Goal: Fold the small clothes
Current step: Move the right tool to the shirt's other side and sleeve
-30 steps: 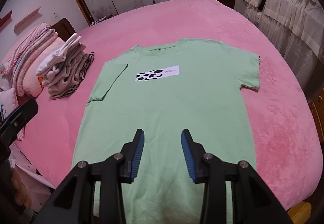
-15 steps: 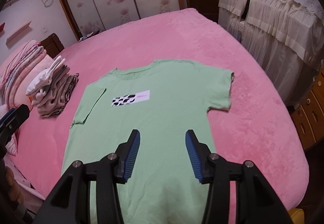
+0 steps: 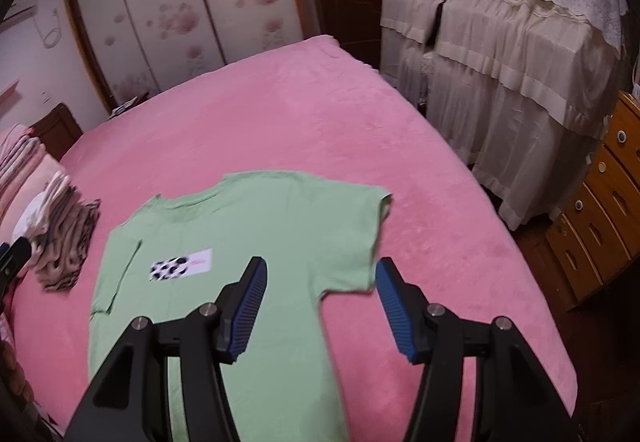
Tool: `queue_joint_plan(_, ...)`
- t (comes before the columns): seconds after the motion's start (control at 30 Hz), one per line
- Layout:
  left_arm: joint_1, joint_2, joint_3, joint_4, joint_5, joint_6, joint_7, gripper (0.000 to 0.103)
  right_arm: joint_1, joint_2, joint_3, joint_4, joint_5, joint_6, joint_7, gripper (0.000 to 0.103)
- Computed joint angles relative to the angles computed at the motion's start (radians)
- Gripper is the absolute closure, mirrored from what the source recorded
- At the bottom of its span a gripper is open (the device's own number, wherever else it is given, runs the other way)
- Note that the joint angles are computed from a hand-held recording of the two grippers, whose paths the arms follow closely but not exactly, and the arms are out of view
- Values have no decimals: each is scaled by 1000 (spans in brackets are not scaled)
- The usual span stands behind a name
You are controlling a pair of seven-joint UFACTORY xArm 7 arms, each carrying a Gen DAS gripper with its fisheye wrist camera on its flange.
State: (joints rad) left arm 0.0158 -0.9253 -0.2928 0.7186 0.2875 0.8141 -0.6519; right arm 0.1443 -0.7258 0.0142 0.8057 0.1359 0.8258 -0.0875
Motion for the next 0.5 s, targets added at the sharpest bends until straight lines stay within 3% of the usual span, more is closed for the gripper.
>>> queue_joint_plan(0.27,32,180,-30,3,32,-107,-81,1,-42,264,-75,106,21,-65,-78,46)
queue_joint_plan(0.37,23,250,-20,2,36,-155,-116,1,-64,348,-70,130,27,-82,-95,46)
queue_joint_plan(0.5,3,336,-14,11,52,-186,-147,1,-69,462,-85,170,121,-61,-124,46)
